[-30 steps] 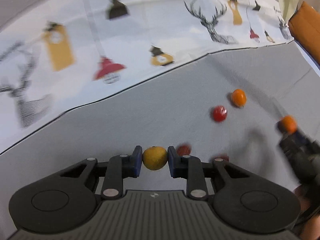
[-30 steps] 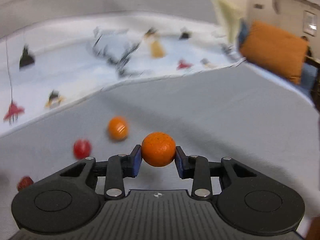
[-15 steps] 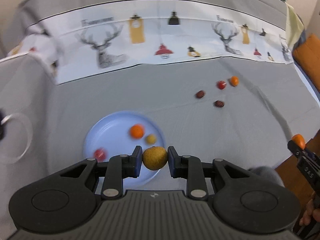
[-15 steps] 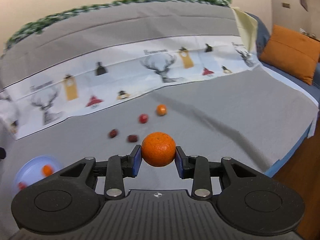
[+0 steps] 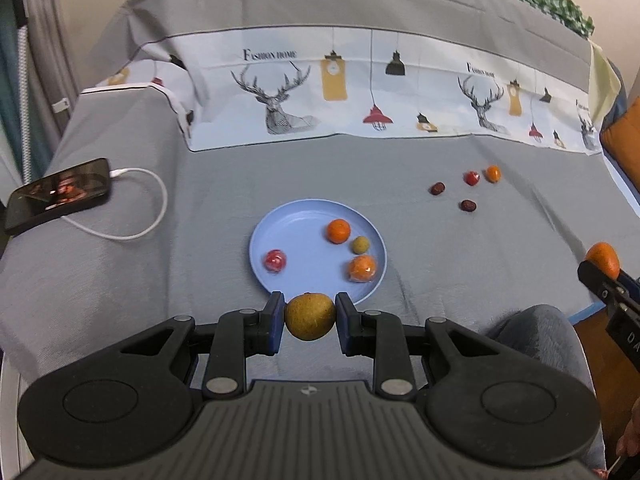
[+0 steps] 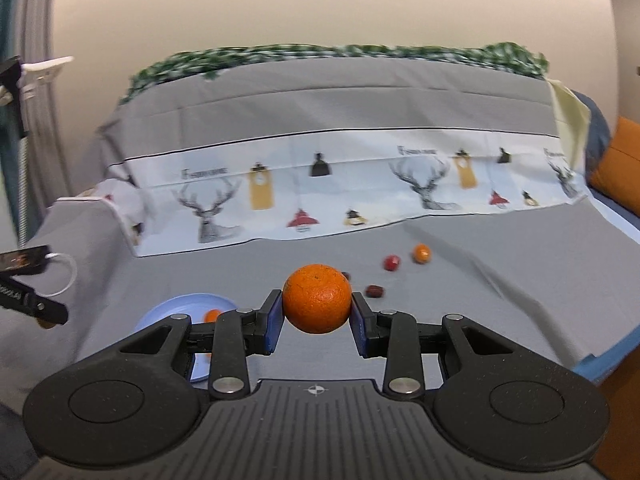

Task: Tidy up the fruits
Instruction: 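Carry the yellow fruit and mandarin in both tools over the blue plate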

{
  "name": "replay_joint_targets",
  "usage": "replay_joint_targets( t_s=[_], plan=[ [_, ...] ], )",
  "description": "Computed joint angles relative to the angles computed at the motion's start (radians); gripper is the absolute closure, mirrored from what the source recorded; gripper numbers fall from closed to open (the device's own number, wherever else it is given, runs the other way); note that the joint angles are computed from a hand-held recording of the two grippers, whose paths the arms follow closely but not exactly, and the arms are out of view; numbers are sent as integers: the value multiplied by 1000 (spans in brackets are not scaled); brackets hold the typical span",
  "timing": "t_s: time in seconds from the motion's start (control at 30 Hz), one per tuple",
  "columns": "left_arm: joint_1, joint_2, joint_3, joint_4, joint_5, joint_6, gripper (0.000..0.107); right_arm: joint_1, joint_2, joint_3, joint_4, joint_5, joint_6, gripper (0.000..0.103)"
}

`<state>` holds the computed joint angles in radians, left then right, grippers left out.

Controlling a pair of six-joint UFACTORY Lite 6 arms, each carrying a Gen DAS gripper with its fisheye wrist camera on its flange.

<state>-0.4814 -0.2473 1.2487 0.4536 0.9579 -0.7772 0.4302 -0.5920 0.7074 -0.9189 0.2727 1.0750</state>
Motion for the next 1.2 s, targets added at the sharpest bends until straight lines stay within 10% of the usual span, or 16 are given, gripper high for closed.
replay_joint_targets(
  t_s=[1.2],
  plan=[
    [80,-16,-36,-29,-34,33,77,111,158,91,71,-32,-95,67]
  ],
)
